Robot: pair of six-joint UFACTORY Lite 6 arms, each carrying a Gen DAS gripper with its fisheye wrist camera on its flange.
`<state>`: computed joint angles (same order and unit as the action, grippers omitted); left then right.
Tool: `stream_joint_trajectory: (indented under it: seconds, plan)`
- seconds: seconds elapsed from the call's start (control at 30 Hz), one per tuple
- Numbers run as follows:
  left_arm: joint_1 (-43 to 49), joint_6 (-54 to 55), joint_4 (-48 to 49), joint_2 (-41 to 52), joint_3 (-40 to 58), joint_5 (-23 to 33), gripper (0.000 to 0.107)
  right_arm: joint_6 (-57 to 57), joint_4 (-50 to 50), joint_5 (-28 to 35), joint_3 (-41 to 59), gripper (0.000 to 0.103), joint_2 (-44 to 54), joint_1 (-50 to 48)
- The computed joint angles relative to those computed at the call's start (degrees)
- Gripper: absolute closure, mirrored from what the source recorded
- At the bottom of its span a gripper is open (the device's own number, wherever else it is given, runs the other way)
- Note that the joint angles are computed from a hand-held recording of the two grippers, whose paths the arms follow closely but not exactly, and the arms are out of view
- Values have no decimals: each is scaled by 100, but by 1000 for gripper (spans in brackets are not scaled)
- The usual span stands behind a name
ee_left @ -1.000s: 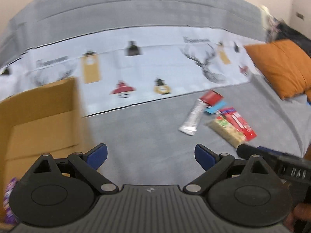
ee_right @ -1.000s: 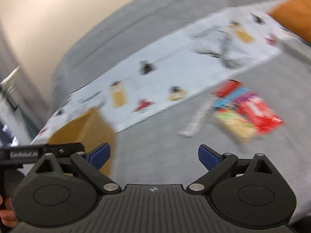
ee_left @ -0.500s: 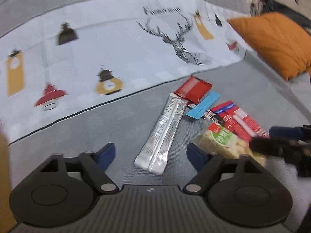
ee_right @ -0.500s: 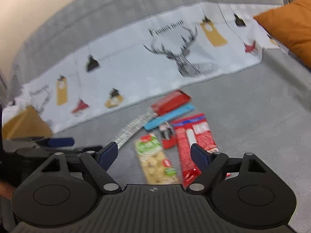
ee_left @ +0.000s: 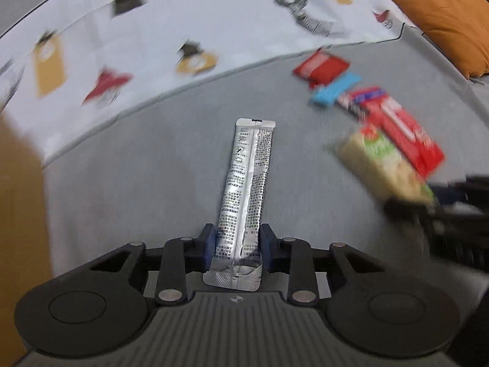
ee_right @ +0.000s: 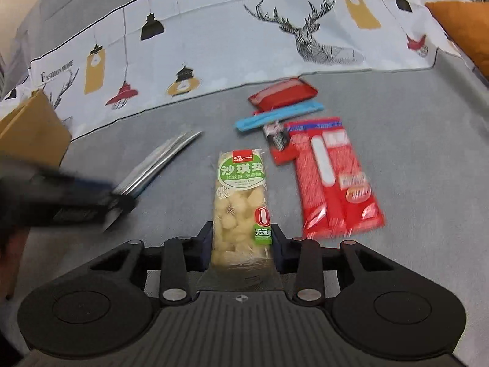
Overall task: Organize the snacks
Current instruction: 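Grasp the silver stick pack with the left tool while the right tool grasps the green-labelled cracker pack, then carry the silver pack and cracker pack over the box and lower them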
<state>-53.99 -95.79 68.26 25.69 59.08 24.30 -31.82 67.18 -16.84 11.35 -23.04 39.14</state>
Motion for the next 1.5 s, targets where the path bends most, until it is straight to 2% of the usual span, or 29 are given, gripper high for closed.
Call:
stream_joint_trajectory:
  seconds: [0.07, 0.1, 0.13, 0.17, 0.2, 0.27, 0.33, 0.4, 0.47, 0.5, 0.53, 0.57, 0.6, 0.67, 0.93, 1.13, 1.2, 1.37, 1.5]
  plan:
    - [-158, -609, 337, -258, -438, 14, 54, -378, 481, -284, 133, 60, 215, 309]
    - [-151, -704, 447, -278, -470, 10, 47, -334, 409, -321, 207, 52, 319, 323]
    - [-73, -575, 399, -239, -398, -34, 46, -67, 172, -331, 263, 45, 397, 288]
    - [28, -274, 172, -149, -224, -48, 46, 29, 175, -420, 309, 25, 444, 317]
    - [111, 26, -99, -49, -28, -20, 46, 32, 354, -670, 304, 10, 419, 455]
    - [369, 482, -570, 294, 488, -139, 46, -122, 651, -1029, 364, 6, 378, 645]
    - [642, 942, -1021, 617, 880, -425, 46, -166, 535, -1038, 444, 6, 389, 600]
    - [701, 742, -732, 739, 1016, -498, 49, -35, 281, -942, 595, 7, 676, 464]
    - [639, 918, -608, 790, 1075, -467, 61, -31, 155, -828, 765, 8, 1012, 357]
    - [613, 1212, -817, 773, 1097, -466, 72, -133, 179, -778, 863, 12, 1204, 318]
    - [570, 1691, -1266, 784, 1197, -317, 75, -211, 215, -704, 929, 15, 1316, 296]
    - [533, 2158, -1753, 799, 1324, -118, 77, -295, 266, -614, 964, 28, 1359, 261]
    - [509, 2386, -2026, 779, 1361, -8, 80, -418, 320, -492, 987, 48, 1347, 202]
    - [439, 2665, -2405, 681, 1337, 149, 80, -736, 589, -553, 984, 63, 1326, 291]
    - [32, 2423, -2613, -137, 671, 335, 80, -1308, 1437, -755, 776, 64, 890, 547]
    - [-392, 2087, -2645, -1277, 26, 701, 80, -1937, 2869, -936, 310, 64, -91, 1152]
    - [-466, 2017, -2754, -1729, -186, 823, 80, -2167, 3402, -1277, 294, 64, -329, 1527]
    - [-823, 1885, -2827, -2937, -669, 1449, 80, -2502, 4605, -2602, 649, 64, -931, 2854]
    - [-1207, 1746, -2798, -4040, -1125, 2140, 80, -2268, 4936, -3615, 1537, 64, -478, 4025]
